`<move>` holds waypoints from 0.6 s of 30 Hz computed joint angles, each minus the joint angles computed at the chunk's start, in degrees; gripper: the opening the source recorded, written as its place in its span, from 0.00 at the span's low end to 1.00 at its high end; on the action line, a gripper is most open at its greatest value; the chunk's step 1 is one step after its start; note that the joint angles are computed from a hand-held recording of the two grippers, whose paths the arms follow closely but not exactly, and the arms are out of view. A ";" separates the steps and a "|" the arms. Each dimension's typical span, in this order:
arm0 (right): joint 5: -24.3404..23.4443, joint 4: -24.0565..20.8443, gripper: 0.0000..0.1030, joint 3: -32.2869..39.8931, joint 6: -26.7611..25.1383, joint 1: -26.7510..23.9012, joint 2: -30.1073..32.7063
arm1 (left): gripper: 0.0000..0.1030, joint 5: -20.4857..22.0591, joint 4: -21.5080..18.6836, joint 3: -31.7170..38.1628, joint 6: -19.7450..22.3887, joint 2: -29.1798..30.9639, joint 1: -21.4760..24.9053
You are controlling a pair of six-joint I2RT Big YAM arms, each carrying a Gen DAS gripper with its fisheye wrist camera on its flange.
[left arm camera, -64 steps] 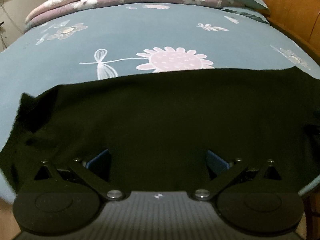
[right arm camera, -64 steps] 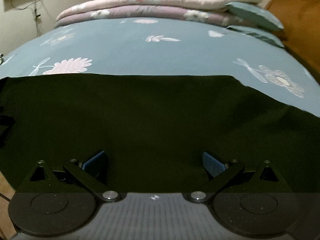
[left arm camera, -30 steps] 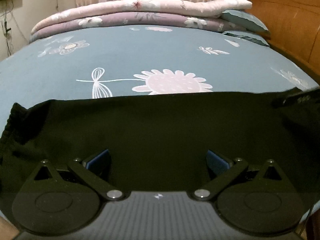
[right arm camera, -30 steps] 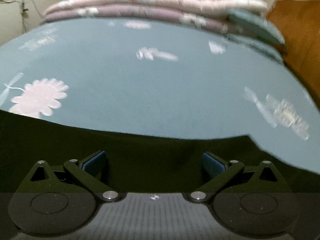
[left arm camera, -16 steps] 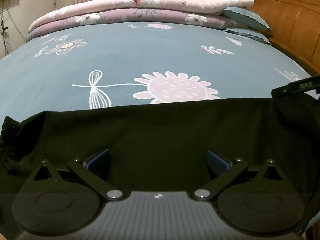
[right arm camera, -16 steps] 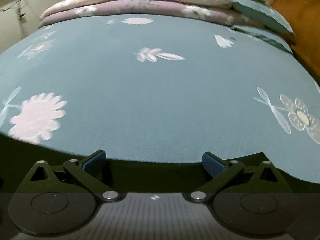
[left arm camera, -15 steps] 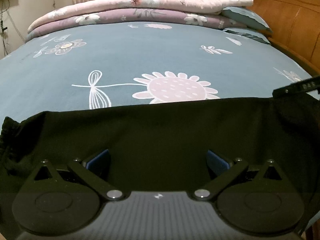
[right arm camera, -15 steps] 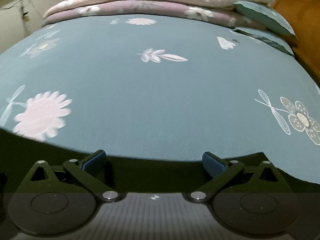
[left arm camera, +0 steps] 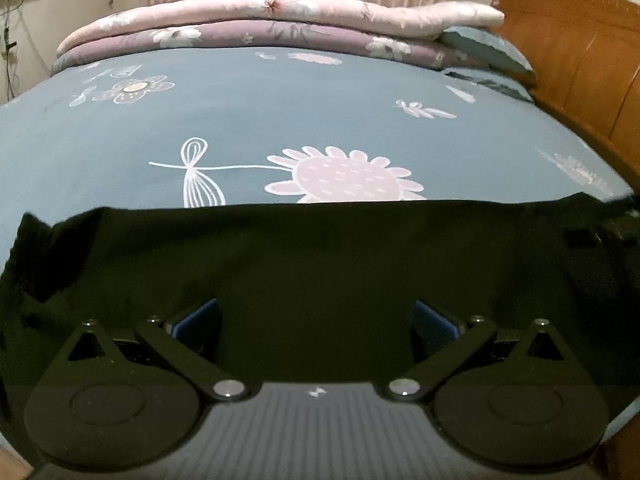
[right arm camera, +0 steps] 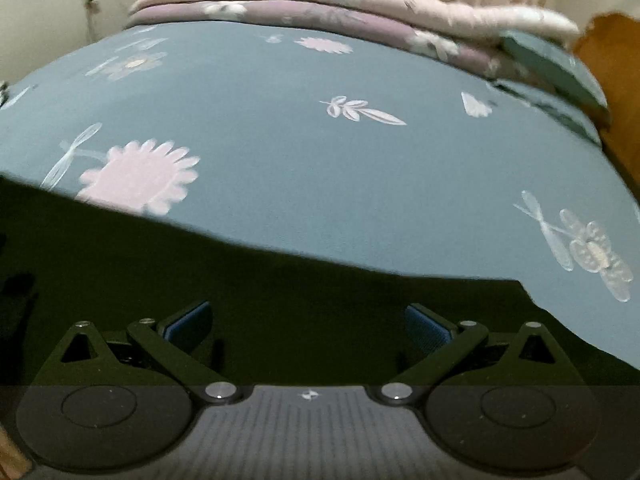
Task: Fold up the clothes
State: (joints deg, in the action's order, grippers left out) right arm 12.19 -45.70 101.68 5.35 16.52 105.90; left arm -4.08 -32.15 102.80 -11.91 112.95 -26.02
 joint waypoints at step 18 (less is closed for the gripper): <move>5.75 12.33 1.00 -29.09 8.00 5.87 -19.46 | 0.99 -3.82 9.78 -16.75 4.42 -10.54 -3.29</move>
